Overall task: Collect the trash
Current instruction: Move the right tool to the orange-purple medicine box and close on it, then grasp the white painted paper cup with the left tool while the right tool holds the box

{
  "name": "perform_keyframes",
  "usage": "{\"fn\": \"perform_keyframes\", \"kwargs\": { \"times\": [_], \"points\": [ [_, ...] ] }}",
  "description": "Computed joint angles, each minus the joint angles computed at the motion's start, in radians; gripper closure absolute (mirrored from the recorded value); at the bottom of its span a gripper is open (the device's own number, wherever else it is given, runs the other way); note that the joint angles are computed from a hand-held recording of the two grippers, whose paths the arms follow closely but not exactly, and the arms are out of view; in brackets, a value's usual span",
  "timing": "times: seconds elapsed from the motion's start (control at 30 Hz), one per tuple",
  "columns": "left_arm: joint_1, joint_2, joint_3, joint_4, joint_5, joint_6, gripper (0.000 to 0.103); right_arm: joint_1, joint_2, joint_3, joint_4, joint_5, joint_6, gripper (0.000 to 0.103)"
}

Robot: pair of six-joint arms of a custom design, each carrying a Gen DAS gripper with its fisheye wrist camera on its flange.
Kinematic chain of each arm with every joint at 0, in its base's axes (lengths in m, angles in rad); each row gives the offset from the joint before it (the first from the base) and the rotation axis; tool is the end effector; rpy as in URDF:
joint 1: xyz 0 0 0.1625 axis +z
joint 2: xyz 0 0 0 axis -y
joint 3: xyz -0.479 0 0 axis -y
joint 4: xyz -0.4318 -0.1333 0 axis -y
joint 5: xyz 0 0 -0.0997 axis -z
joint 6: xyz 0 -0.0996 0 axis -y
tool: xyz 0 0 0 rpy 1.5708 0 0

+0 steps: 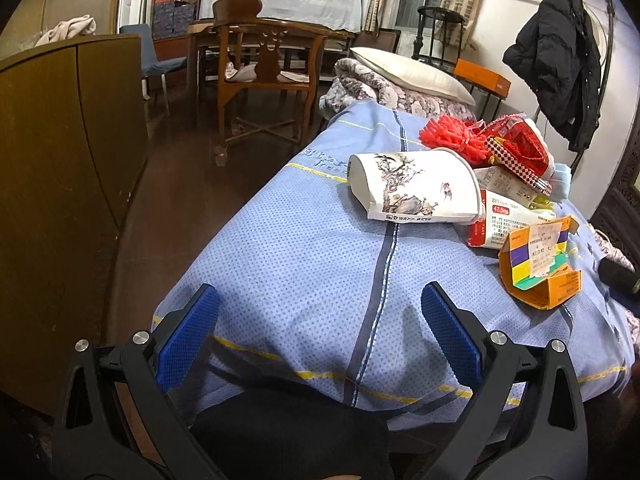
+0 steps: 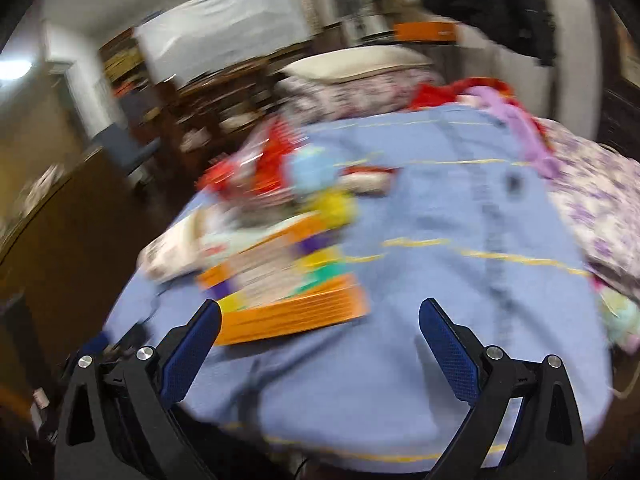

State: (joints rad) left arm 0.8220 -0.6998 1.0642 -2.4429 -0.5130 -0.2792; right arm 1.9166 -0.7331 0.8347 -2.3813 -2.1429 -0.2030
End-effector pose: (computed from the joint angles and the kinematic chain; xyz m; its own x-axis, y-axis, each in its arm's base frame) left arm -0.4384 -0.7950 0.3229 -0.7867 -0.1535 -0.5979 0.3933 0.6219 -0.6772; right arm 0.3851 -0.8346 0.4406 -0.8399 -0.0983 0.5338 -0.4356 0.7089 -0.5548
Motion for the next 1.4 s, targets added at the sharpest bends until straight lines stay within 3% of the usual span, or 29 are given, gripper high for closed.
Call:
{"fn": "perform_keyframes", "kwargs": {
  "times": [0.1,0.2,0.37,0.47,0.67,0.8,0.93,1.07,1.13,1.17,1.27,1.33,1.4],
  "points": [
    [0.001,-0.004,0.006,-0.011,-0.012,0.007,0.006,0.024,0.045,-0.012,-0.013,-0.075,-0.098,0.006],
    [0.002,-0.002,0.005,-0.016,-0.014,0.014,0.006,0.029,0.071,-0.028,-0.022,-0.125,-0.132,0.006],
    [0.003,-0.001,0.003,-0.023,-0.021,0.015,0.006,0.007,0.073,-0.068,-0.099,-0.281,-0.052,0.006],
    [0.003,-0.002,0.006,-0.034,-0.025,0.015,0.006,-0.007,0.050,-0.050,-0.194,-0.363,-0.052,0.006],
    [0.005,-0.004,0.006,-0.022,-0.024,0.005,0.006,-0.026,-0.013,0.020,-0.144,-0.261,0.071,0.006],
    [0.005,-0.005,0.006,-0.027,-0.029,0.006,0.006,-0.023,0.040,-0.081,-0.051,-0.201,0.132,0.006],
    [0.007,-0.011,0.015,-0.034,-0.029,0.016,0.006,-0.023,0.134,-0.242,0.061,-0.230,0.194,0.006],
    [0.006,-0.010,0.015,-0.028,-0.020,0.023,0.006,-0.033,0.169,-0.292,0.088,-0.255,0.219,0.006],
    [0.005,-0.007,0.013,-0.020,-0.010,0.020,0.006,-0.033,0.170,-0.271,0.018,-0.273,0.147,0.033],
    [0.005,-0.006,0.012,-0.016,-0.006,0.018,0.006,-0.036,0.142,-0.222,-0.027,-0.234,0.131,0.052],
    [0.004,-0.001,0.003,0.003,0.005,0.010,0.006,-0.049,0.075,-0.123,-0.091,-0.127,0.126,0.053],
    [0.004,-0.001,0.003,0.001,0.001,0.010,0.006,-0.049,0.051,-0.078,-0.129,-0.152,0.100,0.053],
    [0.005,-0.005,0.005,0.000,-0.012,0.007,0.006,-0.061,0.013,-0.018,-0.138,-0.126,0.121,0.053]
  ]
}}
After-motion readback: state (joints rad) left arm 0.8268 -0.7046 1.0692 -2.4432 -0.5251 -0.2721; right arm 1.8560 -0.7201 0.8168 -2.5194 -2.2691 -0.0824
